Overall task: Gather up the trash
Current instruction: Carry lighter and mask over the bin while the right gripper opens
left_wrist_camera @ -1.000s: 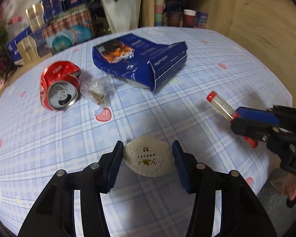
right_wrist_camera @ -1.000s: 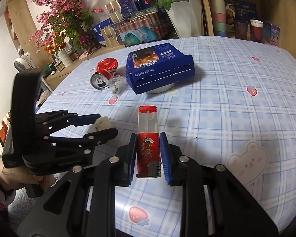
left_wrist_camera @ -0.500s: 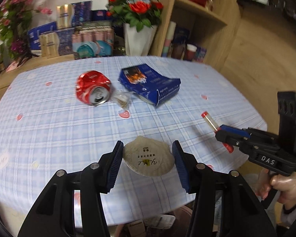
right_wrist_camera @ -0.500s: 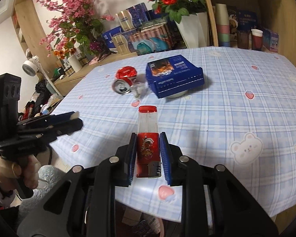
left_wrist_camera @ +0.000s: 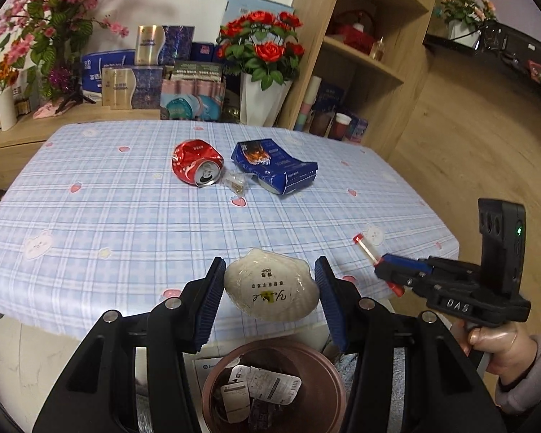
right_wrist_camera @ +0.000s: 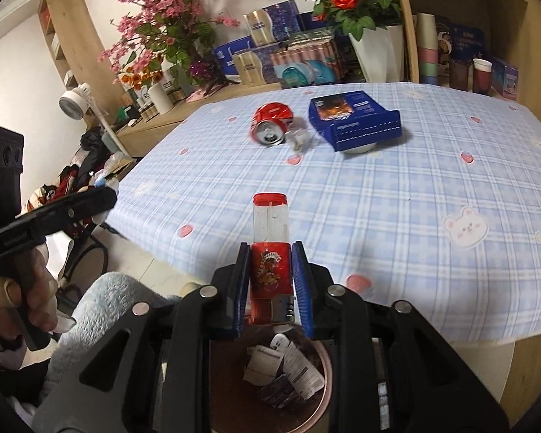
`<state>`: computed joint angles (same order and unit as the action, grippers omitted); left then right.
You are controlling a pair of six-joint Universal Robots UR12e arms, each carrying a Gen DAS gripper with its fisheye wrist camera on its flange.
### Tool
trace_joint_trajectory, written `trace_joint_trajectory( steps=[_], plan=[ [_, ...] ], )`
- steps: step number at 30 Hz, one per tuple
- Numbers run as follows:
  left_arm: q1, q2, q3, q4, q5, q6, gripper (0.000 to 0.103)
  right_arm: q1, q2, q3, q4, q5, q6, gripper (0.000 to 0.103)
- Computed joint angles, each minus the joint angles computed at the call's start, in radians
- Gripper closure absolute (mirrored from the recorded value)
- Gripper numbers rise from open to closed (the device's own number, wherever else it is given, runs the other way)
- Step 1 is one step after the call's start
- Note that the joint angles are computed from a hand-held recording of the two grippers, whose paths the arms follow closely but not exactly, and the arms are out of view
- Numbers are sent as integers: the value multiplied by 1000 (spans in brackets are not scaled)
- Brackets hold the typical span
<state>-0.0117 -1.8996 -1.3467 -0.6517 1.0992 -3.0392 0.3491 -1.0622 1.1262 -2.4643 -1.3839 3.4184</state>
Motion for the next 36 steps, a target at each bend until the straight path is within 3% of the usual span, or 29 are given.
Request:
trace_joint_trajectory(
  steps=[14, 16, 18, 22, 24, 28, 36],
  plan=[
    [24, 79, -109, 60, -16, -14, 53, 37, -48, 76, 42, 30, -14, 74],
    [25, 83, -115, 64, -19, -15, 53, 38, -49, 79, 39, 29, -8, 65],
    [26, 87, -120, 65, -19, -12, 53, 38, -52, 83, 20, 24, 10, 50],
    [24, 90, -125, 55, -20, -10, 53, 36, -58, 90, -18, -15, 41, 32],
    [23, 93, -131, 49, -23, -4, 53, 37, -62, 94, -40, -56, 49, 14],
    [19, 97, -140, 39, -27, 6, 53, 33, -67, 96, -56, -99, 62, 6],
    [8, 96, -143, 19, -21, 36, 53, 33, -69, 94, -43, -167, 74, 6]
  ],
)
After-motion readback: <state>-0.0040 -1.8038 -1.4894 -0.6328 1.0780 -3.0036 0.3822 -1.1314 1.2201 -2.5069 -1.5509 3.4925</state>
